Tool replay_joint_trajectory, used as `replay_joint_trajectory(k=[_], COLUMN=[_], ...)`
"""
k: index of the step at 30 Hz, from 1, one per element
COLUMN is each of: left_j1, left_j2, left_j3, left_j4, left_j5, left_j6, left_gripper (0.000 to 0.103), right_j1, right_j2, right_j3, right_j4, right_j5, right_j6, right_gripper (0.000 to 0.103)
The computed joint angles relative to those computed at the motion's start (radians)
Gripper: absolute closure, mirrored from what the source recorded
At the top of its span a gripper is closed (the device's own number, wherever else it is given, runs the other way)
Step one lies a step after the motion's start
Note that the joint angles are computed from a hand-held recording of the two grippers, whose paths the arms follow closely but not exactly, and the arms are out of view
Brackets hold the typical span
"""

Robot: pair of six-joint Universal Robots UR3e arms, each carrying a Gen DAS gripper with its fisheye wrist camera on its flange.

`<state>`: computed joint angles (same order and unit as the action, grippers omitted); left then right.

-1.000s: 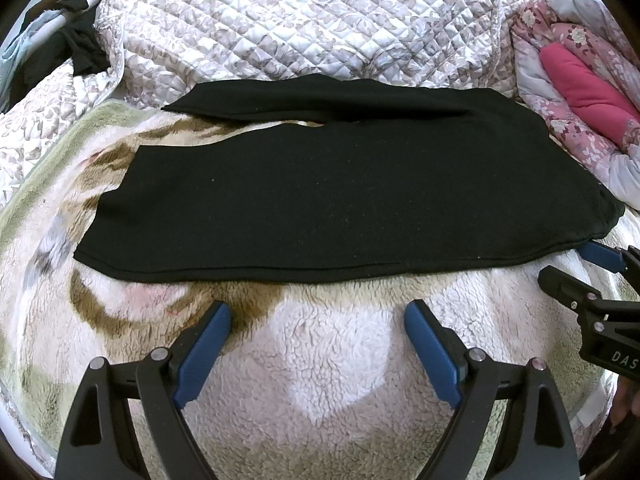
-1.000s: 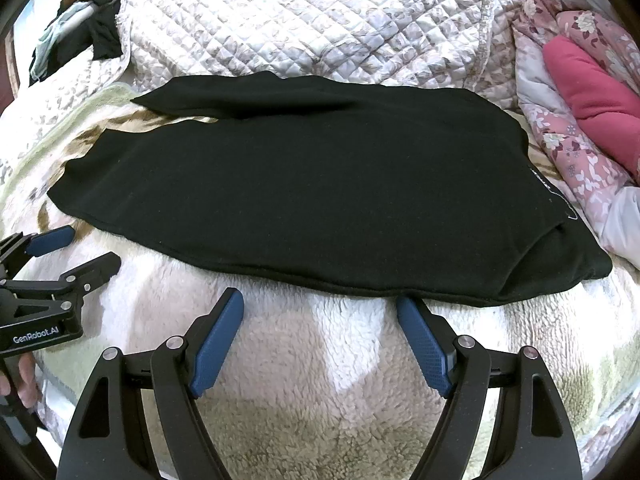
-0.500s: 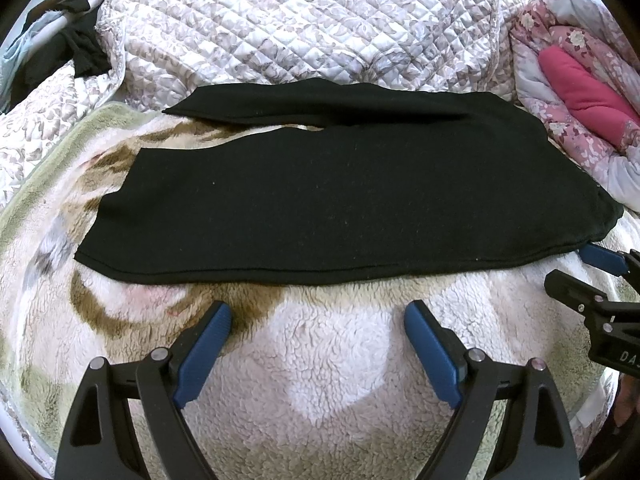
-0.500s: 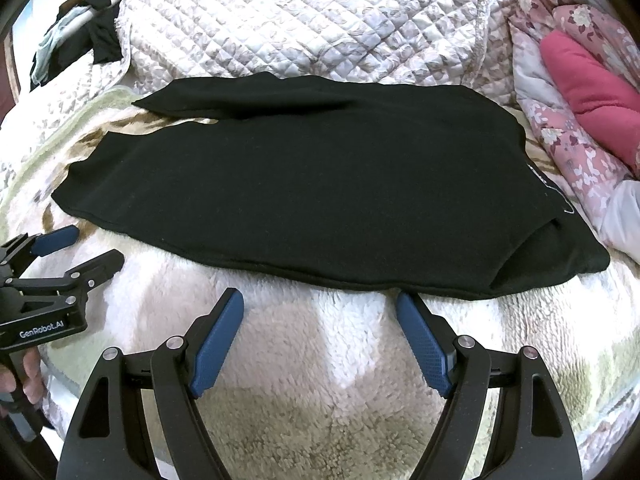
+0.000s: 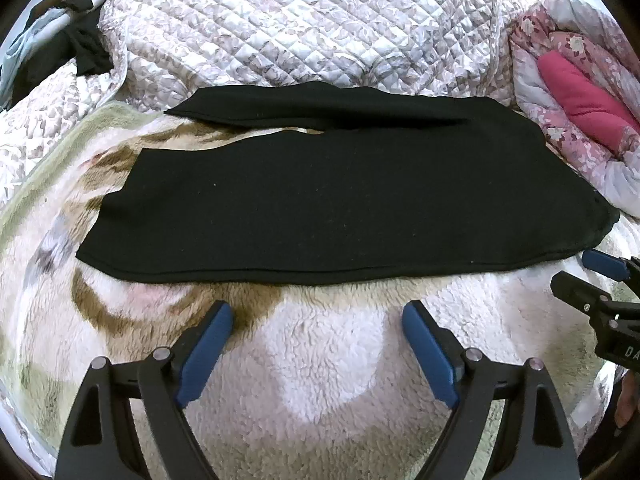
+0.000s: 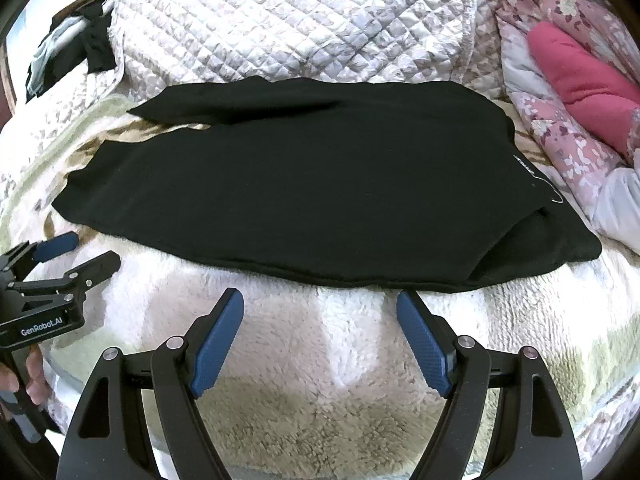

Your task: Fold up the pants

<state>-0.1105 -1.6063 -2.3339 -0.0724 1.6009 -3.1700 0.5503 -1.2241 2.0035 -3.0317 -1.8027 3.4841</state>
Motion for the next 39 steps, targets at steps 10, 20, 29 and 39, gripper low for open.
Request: replay_joint_trajectory(k=[10,20,29,39], left_j1=[0.210,0.438,0.445,0.452], left_j2=[0.155,0.101,-0.066,-0.152], left_j3=[-0.115,-0.138,-0.022,0.083], left_j4=[0.008,0.019,0.098,0.054], left_j5=[-0.132,-0.244,-0.256,-0.200], left_j6=[-0.009,-0.064,-0.114,-0.176], left_gripper=[0.015,0.016,0.016,0.098], right_j1=[-0.119,-0.396,-0.521,-0.639], right_j2=[-0.154,-0.281,-0.168,-0.116], right_j3=[0.200,0.418,0.336,0.302], right_j4=[-0.093,-0.261,-0.350,-0.330], right_j5=[0.021,0.288,0.348,0.423], right_j6=[0.081,0.167,0.200,0.240], right_gripper=[0.024,0.025,0.025,0.094])
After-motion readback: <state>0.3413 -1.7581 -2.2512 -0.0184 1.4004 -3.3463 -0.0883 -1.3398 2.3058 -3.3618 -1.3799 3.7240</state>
